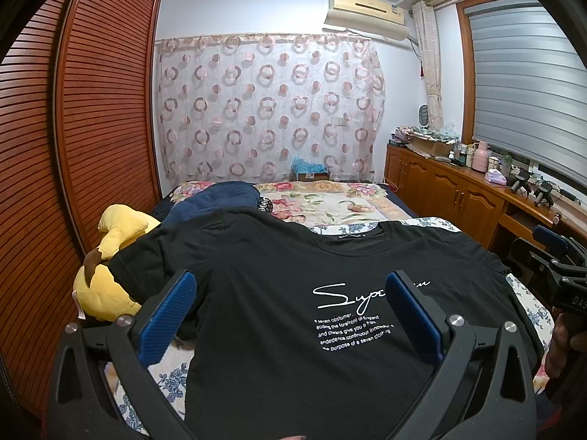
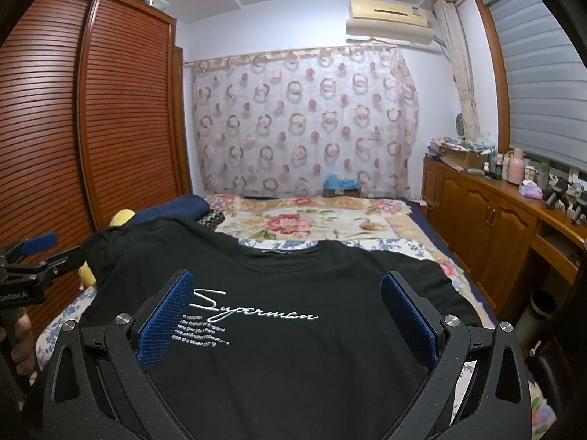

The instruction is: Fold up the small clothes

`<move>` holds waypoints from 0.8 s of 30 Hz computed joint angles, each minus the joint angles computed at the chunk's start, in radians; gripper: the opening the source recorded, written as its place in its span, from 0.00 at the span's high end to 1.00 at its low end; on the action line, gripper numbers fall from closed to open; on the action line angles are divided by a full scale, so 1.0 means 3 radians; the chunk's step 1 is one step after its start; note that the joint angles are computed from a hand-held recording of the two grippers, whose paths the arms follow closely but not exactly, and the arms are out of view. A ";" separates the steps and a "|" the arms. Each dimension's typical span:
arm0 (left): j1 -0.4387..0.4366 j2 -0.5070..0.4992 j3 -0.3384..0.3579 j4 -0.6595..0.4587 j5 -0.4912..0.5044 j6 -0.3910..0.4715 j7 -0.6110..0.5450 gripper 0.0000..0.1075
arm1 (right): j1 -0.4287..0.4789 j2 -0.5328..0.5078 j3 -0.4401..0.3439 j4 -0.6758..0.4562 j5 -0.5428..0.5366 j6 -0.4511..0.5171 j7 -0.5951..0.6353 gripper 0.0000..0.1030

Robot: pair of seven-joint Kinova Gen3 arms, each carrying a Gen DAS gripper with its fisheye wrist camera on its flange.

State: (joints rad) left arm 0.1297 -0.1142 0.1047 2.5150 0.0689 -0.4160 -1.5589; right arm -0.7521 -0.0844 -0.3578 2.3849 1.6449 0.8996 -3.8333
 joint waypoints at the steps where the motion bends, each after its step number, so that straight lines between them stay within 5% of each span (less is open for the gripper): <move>1: -0.0001 0.0003 -0.0001 -0.0002 -0.0001 0.0000 0.0001 0.04 | -0.0001 -0.0001 -0.0001 0.0000 -0.0001 0.0002 -0.0002 0.00; 24: -0.0025 -0.0081 0.0109 -0.0056 0.0219 0.0099 -0.0173 0.04 | 0.0003 -0.0017 0.0002 0.0001 -0.0015 -0.0013 0.0014 0.00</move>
State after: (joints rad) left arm 0.1223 -0.1386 0.1375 2.4982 0.1345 -0.3864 -1.6108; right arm -0.7511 -0.0895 -0.3571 2.3852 1.6405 0.8957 -3.8292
